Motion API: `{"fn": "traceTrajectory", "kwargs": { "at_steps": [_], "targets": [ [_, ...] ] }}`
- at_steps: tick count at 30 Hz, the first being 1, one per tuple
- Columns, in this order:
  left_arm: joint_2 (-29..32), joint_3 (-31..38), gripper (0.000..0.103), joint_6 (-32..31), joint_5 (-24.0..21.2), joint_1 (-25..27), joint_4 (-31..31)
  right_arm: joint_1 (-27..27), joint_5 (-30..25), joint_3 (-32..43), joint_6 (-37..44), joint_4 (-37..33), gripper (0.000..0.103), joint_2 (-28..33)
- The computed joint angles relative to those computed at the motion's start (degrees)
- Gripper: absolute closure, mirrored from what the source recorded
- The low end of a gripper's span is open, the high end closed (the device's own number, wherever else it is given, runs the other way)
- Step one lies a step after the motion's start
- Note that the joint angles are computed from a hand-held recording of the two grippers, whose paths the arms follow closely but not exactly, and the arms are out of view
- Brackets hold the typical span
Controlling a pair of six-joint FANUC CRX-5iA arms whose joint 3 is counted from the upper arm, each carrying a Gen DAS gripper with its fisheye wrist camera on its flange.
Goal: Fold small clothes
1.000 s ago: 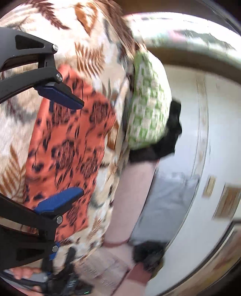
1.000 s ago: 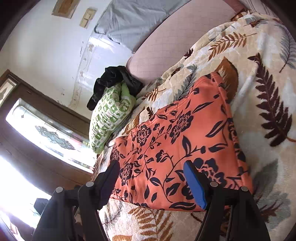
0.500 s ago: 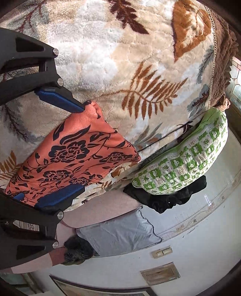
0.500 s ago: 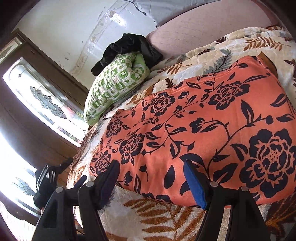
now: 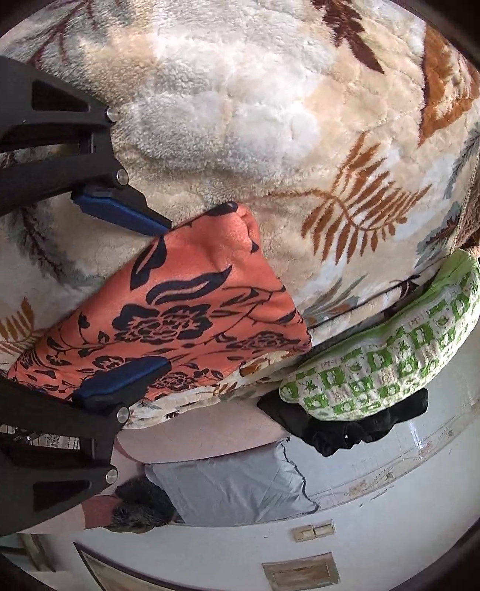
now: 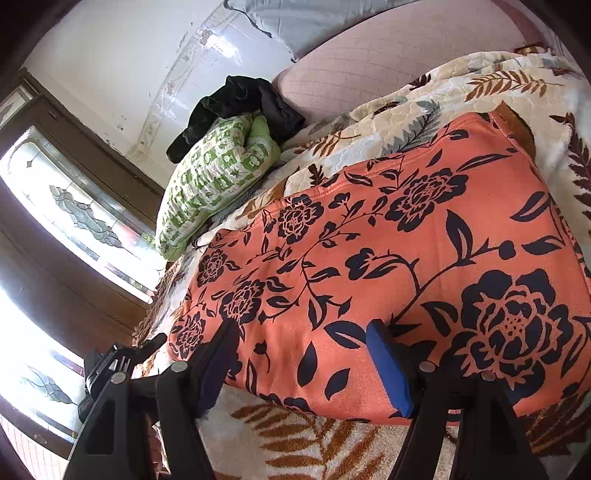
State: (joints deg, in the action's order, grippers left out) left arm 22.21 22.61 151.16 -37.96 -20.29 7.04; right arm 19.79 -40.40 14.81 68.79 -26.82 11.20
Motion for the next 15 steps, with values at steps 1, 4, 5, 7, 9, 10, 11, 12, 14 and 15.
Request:
{"fn": "traceTrajectory", "kwargs": {
  "at_steps": [1, 4, 5, 7, 9, 10, 11, 12, 14, 15],
  "targets": [
    [-0.23, -0.79, 0.035, 1.26, 1.13, 0.18, -0.14, -0.07, -0.06, 0.06, 0.04, -0.1, 0.028, 0.06],
    [1.54, 4.25, 0.034, 6.48, -2.05, -0.51, -7.04, -0.09, 0.37, -0.29, -0.27, 0.32, 0.028, -0.02],
    [2.58, 6.08, 0.034, 7.71, -3.11, -0.63, -8.39, -0.16, 0.4, -0.36, -0.56, 0.42, 0.029, -0.03],
    [4.66, 9.33, 0.034, 8.77, -4.49, -0.61, -9.86, -0.07, 0.95, -0.81, -1.59, 1.19, 0.029, -0.21],
    [5.98, 10.58, 0.035, 8.07, -3.22, -0.14, -9.28, 0.06, 1.46, -1.2, -2.1, 1.89, 0.03, -0.41],
    [6.18, 10.1, 0.036, 7.57, -1.65, 0.31, -8.02, 0.19, 1.8, -1.43, -2.3, 2.33, 0.033, -0.53],
    [5.95, 8.88, 0.046, 7.44, 0.53, 0.7, -6.9, 0.44, 2.06, -1.65, -2.72, 3.25, 0.042, -0.56],
    [5.64, 7.19, 0.055, 5.89, 3.27, 1.12, -4.73, 0.7, 1.86, -1.59, -3.21, 4.34, 0.048, -0.38],
    [6.06, 7.9, 0.073, 3.57, 2.88, 1.07, -4.72, 1.27, 1.48, -1.57, -5.24, 7.07, 0.061, 0.2],
    [6.49, 8.83, 0.075, 1.84, 2.28, 0.91, -5.15, 1.46, 1.46, -1.61, -6.26, 8.08, 0.063, 0.48]
  ]
}}
